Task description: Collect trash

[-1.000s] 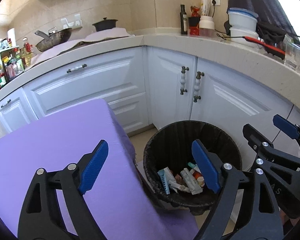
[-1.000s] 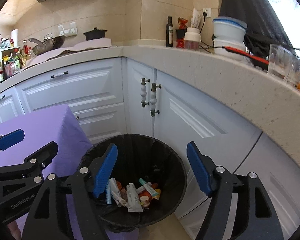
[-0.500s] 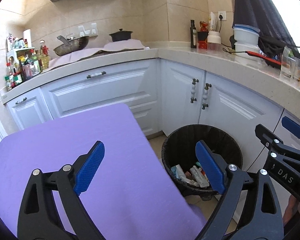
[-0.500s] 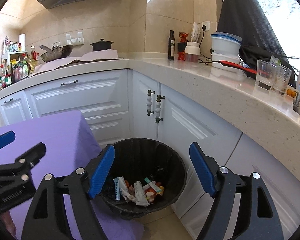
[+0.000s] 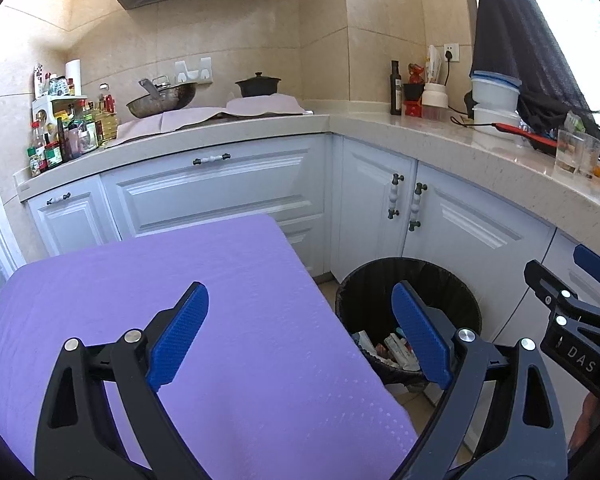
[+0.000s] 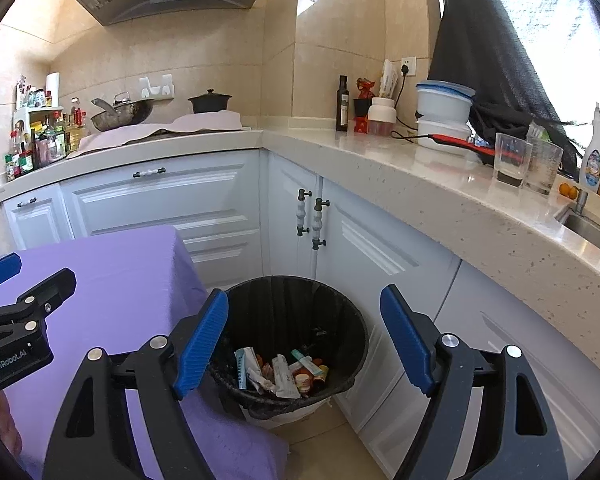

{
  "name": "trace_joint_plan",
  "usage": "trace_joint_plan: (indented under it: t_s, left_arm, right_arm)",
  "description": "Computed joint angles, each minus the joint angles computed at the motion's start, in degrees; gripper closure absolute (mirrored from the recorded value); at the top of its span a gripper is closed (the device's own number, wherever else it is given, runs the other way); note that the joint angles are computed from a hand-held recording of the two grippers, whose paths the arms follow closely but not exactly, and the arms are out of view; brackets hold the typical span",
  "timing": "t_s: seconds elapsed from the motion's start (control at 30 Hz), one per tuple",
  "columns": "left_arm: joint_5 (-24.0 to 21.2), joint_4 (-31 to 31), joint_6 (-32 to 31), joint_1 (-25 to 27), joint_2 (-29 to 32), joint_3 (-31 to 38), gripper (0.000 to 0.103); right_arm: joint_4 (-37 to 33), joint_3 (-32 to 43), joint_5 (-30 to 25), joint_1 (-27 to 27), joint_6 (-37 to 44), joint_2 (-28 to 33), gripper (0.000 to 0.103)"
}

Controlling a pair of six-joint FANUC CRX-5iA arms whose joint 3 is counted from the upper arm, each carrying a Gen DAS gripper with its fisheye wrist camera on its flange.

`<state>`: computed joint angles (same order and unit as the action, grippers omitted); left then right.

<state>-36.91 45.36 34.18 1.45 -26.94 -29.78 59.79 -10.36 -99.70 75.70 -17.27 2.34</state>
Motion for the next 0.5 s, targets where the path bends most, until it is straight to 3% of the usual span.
trace_joint_plan:
  t_s: [0.5]
  left_arm:
    - [-0.3, 1.6, -0.8, 0.4, -1.0, -0.8, 0.012]
  right_arm:
    - [1.3, 0.7, -1.2, 0.8, 0.2, 0.6, 0.026]
